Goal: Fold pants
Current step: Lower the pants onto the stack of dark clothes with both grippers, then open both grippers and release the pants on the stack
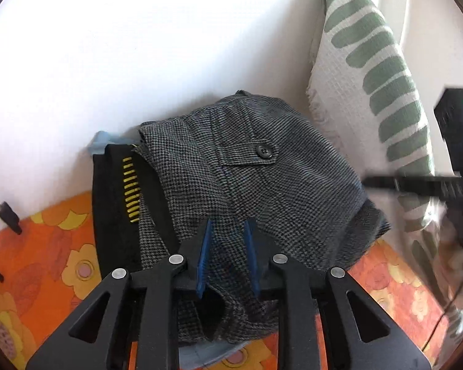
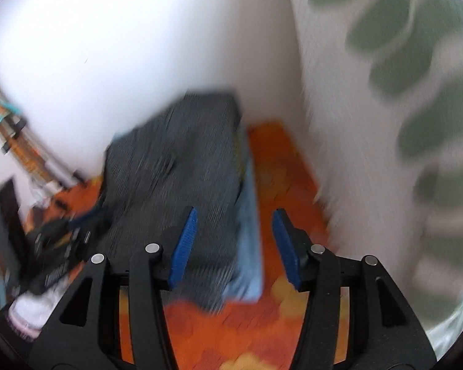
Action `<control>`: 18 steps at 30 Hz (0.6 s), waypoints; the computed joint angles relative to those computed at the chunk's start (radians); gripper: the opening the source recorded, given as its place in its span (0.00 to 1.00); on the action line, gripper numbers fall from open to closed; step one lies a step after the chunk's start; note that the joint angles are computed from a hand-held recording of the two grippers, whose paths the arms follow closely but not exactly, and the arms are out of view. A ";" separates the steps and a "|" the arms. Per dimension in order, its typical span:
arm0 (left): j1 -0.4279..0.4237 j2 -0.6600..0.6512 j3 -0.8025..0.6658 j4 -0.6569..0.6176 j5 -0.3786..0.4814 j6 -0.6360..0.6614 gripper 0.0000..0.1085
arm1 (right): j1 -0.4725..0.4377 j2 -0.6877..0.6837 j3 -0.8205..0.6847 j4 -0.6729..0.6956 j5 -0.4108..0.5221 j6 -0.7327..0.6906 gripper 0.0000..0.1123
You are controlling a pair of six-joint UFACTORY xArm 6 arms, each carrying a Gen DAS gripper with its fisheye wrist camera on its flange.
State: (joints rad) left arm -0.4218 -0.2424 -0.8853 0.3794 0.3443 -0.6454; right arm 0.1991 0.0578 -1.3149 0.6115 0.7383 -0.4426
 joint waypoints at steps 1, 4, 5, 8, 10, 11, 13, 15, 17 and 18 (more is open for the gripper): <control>-0.006 0.012 -0.012 0.049 0.020 -0.037 0.25 | 0.003 -0.003 0.016 0.004 0.038 -0.003 0.35; -0.006 0.025 -0.025 0.018 0.039 -0.040 0.25 | 0.039 -0.045 0.092 -0.120 0.010 0.028 0.30; -0.008 0.019 -0.026 0.016 0.048 -0.046 0.25 | 0.048 -0.075 0.129 -0.154 -0.013 0.037 0.30; -0.019 -0.010 -0.026 -0.006 0.081 -0.045 0.25 | 0.019 -0.145 0.179 -0.165 0.005 0.018 0.30; -0.028 -0.044 -0.014 -0.019 0.102 -0.049 0.25 | 0.015 -0.168 0.192 -0.188 0.007 0.044 0.30; -0.033 -0.068 -0.004 -0.025 0.115 -0.054 0.25 | 0.011 -0.189 0.214 -0.198 0.001 0.051 0.30; -0.043 -0.088 -0.005 -0.031 0.142 -0.062 0.25 | 0.003 -0.212 0.235 -0.198 -0.005 0.055 0.30; -0.062 -0.136 0.016 -0.018 0.171 -0.096 0.25 | 0.000 -0.257 0.262 -0.182 -0.001 0.061 0.30; -0.092 -0.189 0.036 -0.002 0.201 -0.121 0.25 | 0.001 -0.315 0.288 -0.169 -0.010 0.071 0.30; -0.103 -0.207 0.039 0.008 0.214 -0.130 0.25 | 0.009 -0.338 0.299 -0.169 -0.014 0.080 0.30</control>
State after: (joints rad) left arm -0.5249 -0.4489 -0.8460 0.3872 0.5578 -0.7751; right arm 0.2077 -0.2799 -1.0156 0.4422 0.7242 -0.3628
